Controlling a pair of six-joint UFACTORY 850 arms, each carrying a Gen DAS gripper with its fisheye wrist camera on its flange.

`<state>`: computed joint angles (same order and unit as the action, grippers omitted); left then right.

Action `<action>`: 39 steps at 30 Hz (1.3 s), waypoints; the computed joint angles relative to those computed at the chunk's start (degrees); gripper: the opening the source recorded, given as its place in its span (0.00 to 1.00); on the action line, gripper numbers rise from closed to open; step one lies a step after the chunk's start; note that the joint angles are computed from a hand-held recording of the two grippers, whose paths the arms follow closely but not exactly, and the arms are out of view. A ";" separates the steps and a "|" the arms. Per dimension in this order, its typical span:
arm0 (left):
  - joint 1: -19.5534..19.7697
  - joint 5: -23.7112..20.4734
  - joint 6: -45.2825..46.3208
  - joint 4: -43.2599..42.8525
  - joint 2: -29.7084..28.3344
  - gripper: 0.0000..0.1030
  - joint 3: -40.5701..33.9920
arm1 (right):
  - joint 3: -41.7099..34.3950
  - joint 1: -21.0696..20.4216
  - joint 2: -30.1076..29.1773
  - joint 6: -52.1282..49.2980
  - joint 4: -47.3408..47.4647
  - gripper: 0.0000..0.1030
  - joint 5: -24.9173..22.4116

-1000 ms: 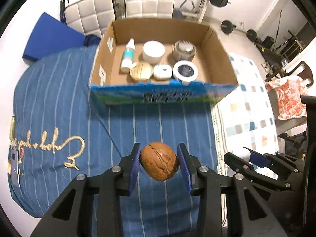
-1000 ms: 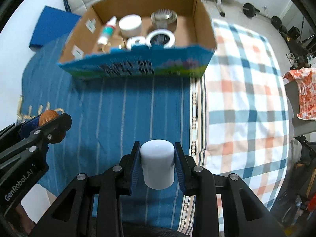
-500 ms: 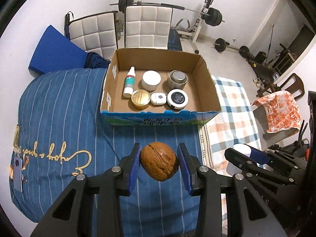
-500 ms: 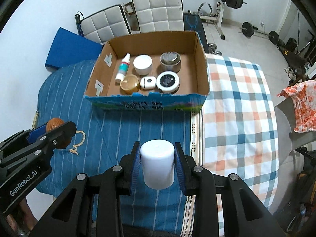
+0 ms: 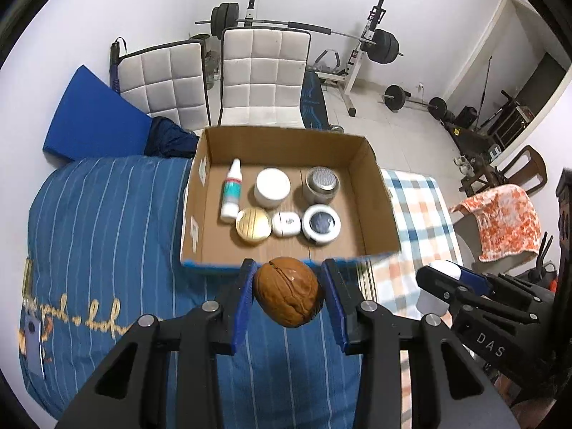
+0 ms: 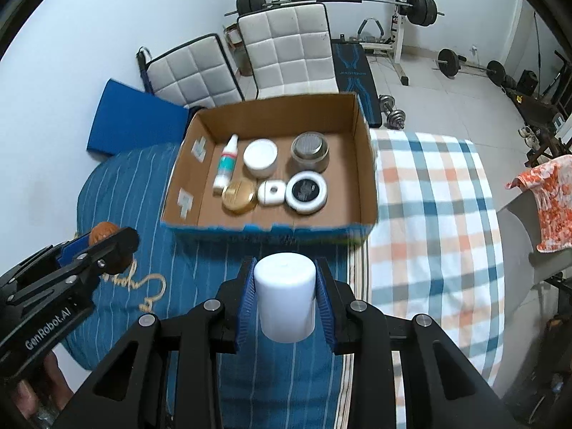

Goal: Organize rigid objects
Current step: 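Carry the walnut and white cup with both tools down into the box, then open both tools to release the walnut and cup inside the box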

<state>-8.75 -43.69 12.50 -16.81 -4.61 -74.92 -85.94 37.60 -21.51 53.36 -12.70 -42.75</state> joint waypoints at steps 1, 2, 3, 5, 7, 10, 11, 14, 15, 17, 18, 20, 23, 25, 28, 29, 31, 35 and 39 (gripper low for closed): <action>0.11 -0.26 0.01 0.10 -1.81 0.33 -1.78 | -0.81 -0.70 -0.76 -0.72 0.33 0.34 0.00; 0.25 -0.87 0.10 0.01 -4.00 0.33 -3.96 | -1.82 -1.52 -1.77 -1.53 0.69 0.34 -0.11; 0.36 -1.37 -0.02 0.01 -6.07 0.33 -6.05 | -2.88 -2.59 -2.92 -2.54 1.58 0.34 0.12; 0.45 -2.61 -0.10 0.13 -10.33 0.33 -10.44 | -5.07 -4.35 -5.16 -4.61 3.41 0.34 0.05; 0.29 -4.10 -0.90 0.72 -15.09 0.33 -15.57 | -7.84 -6.22 -8.03 -6.33 5.11 0.34 -0.12; -0.06 -7.14 -2.03 1.41 -22.01 0.33 -23.31 | -14.38 -9.25 -14.18 -8.56 7.18 0.34 -1.85; -0.14 -8.57 -2.58 1.70 -24.85 0.33 -26.58 | -15.97 -9.87 -15.59 -9.05 7.74 0.34 -2.42; -0.35 -15.02 -4.65 3.08 -33.33 0.33 -36.55 | -24.66 -12.41 -22.75 -11.11 9.99 0.34 -5.98; -0.32 -16.62 -5.32 3.36 -35.70 0.33 -39.21 | -27.15 -12.88 -24.70 -11.42 10.13 0.34 -7.35; -0.32 -19.93 -6.60 4.58 -40.47 0.33 -44.21 | -32.68 -13.79 -29.23 -12.25 10.77 0.34 -10.33; -0.31 -21.52 -6.87 4.82 -42.16 0.33 -46.03 | -34.60 -14.03 -30.89 -12.37 10.79 0.34 -11.58; -0.22 -24.57 -7.44 5.65 -46.01 0.33 -49.71 | -38.40 -14.30 -34.23 -13.08 11.18 0.34 -13.95; -0.26 -27.02 -8.78 7.59 -49.73 0.34 -52.56 | -42.98 -14.31 -38.66 -13.59 10.81 0.34 -17.07; -0.03 -28.33 -9.53 7.57 -51.55 0.34 -53.59 | -44.25 -14.39 -40.21 -13.54 10.93 0.34 -17.96; 0.09 -30.23 -10.13 7.22 -53.52 0.34 -55.13 | -45.82 -14.43 -42.12 -13.53 11.19 0.34 -18.98; 0.11 -30.56 -10.18 7.07 -53.86 0.34 -55.09 | -46.18 -14.39 -42.59 -13.54 11.12 0.34 -19.30; 0.28 -30.84 -10.01 6.75 -54.25 0.34 -54.78 | -47.60 -14.35 -43.92 -13.51 10.93 0.34 -20.18; 0.24 -30.64 -9.43 5.78 -53.88 0.34 -53.86 | -50.64 -14.23 -46.28 -13.67 10.69 0.34 -22.21; 0.19 -32.67 -9.81 5.81 -54.80 0.40 -55.48 | -54.04 -14.43 -48.92 -13.82 11.14 0.34 -24.41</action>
